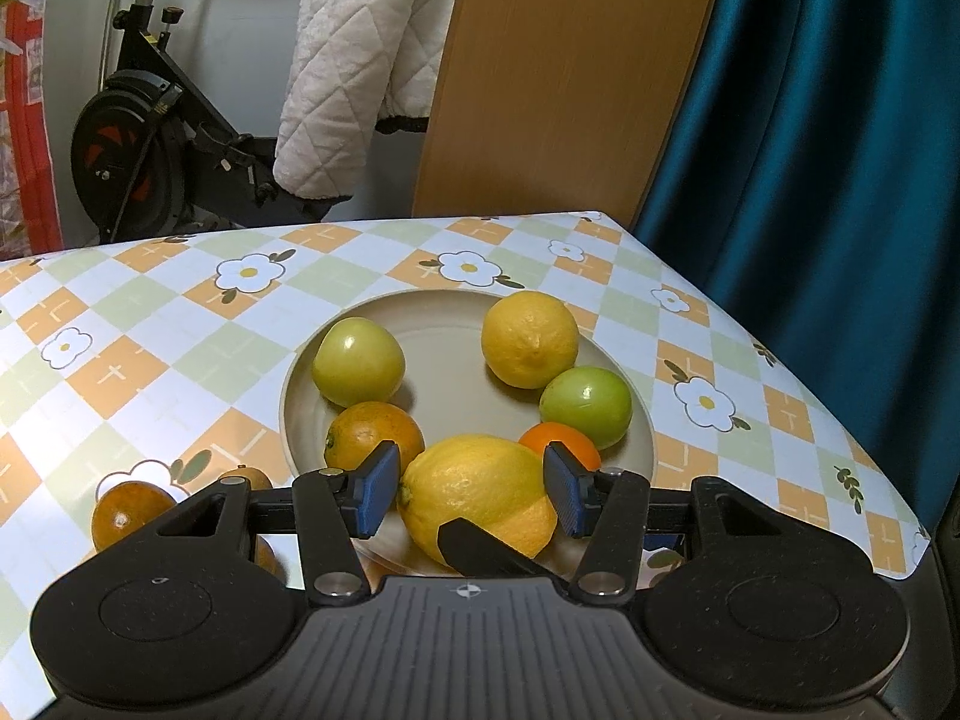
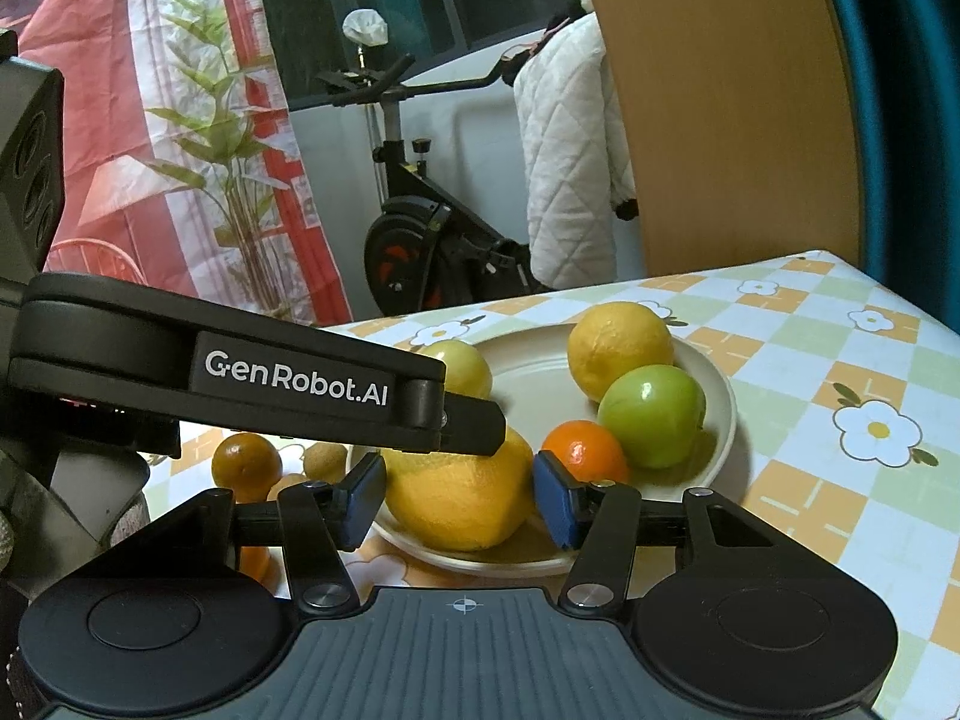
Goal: Organize fruits
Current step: 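Withdraw the left gripper to the small orange tangerine on the cloth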
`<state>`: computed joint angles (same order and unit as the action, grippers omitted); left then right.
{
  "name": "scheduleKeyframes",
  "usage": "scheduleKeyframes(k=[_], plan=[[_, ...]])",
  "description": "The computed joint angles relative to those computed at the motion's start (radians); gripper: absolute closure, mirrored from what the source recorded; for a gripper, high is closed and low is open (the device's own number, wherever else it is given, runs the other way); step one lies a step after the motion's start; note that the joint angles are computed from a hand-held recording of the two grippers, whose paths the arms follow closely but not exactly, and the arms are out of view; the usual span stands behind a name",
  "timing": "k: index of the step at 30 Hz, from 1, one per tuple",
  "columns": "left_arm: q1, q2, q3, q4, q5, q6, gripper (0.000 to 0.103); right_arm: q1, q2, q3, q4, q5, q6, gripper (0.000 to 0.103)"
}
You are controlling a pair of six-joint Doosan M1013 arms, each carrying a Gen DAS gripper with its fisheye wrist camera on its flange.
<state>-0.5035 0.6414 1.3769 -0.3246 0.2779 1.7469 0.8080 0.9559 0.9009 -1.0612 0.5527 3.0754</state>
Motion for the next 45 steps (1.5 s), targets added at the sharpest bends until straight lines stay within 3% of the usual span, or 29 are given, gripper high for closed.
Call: scheduleKeyframes(k=[15,22,27,32,39,45], plan=[[0.005,-0.044,0.052,0.102,-0.053,-0.092,0.047,0.013,-0.002,0.005,-0.059,0.023,0.016,0.053],[0.031,-0.090,0.115,0.050,-0.076,-0.043,0.047,0.022,-0.008,0.005,-0.062,0.017,-0.011,0.052],[0.056,-0.120,0.162,0.082,-0.086,-0.094,0.048,0.027,-0.004,-0.011,0.002,-0.017,-0.112,0.052],[0.076,-0.138,0.196,0.028,-0.085,-0.071,0.048,0.033,0.004,-0.037,0.087,-0.043,-0.223,0.052],[0.092,-0.138,0.214,-0.193,-0.079,0.106,0.048,0.041,0.026,-0.085,0.226,-0.045,-0.399,0.052],[0.094,-0.130,0.215,-0.298,-0.069,0.207,0.048,0.047,0.059,-0.151,0.356,-0.023,-0.566,0.053]])
